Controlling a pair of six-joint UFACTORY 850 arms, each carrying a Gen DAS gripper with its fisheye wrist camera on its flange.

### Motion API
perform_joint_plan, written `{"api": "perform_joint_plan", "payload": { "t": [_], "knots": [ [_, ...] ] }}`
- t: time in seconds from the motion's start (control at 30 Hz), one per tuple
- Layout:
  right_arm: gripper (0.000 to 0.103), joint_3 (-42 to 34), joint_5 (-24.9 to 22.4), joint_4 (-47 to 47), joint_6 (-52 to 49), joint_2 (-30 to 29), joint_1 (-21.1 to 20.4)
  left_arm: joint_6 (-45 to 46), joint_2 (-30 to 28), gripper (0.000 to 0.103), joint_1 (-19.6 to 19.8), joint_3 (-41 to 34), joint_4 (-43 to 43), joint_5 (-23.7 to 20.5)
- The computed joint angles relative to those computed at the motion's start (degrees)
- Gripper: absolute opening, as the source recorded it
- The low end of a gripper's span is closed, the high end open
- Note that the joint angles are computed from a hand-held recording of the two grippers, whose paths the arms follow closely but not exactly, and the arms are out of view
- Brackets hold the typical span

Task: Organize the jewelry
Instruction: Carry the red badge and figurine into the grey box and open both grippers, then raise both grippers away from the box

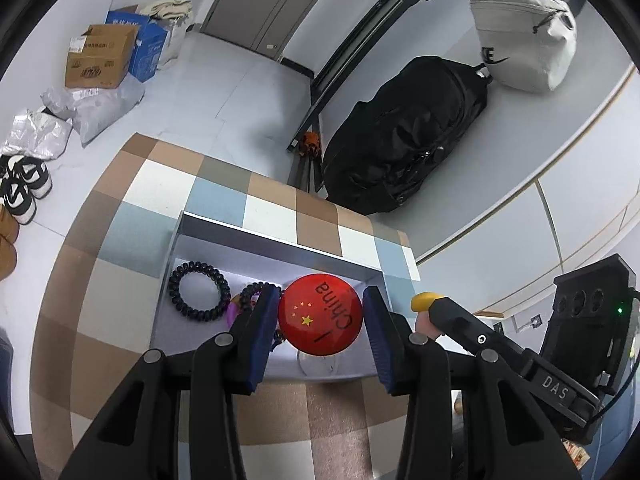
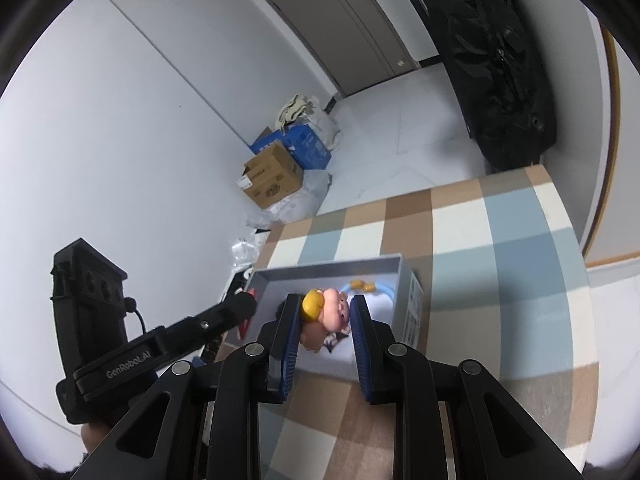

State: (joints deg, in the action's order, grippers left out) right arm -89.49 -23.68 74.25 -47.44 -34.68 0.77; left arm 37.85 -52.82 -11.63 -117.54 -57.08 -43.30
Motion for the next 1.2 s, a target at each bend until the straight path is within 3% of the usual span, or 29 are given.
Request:
{"api": "perform_joint_plan", "payload": {
  "t": [0.27,0.77,0.9,0.93,1.03,1.2],
  "knots": [
    [0.024,-4.7,-1.6,-5.4,6.4,-3.7,-0.3,-7.7,-5.1,0.037,-0.7,-8.4,5.3,-2.2],
    [0.026,-7.6,-2.6,-10.6,12.4,-6.0,-0.5,-11.4,-6.5,0.037,-1.5,-10.8,10.2,-2.3],
    [0.026,-7.3,-2.2,-10.3,12.1,-5.8,-0.5,-12.2,-7.7,0.038,-1.1,-12.7,8.5,-4.8],
    [0.026,-7.0,-2.1,-9.8,11.7,-5.6,-0.6,-12.6,-8.0,0.040,-1.0,-13.1,8.2,-5.3],
    [0.031,-6.3,-2.0,-7.2,10.0,-5.1,-0.9,-13.2,-7.7,0.063,-0.8,-12.5,6.8,-5.4],
    [0.043,-4.3,-0.6,-1.5,5.5,-3.7,-1.3,-12.3,-7.1,0.064,-0.9,-11.7,6.2,-4.9]
  ]
}}
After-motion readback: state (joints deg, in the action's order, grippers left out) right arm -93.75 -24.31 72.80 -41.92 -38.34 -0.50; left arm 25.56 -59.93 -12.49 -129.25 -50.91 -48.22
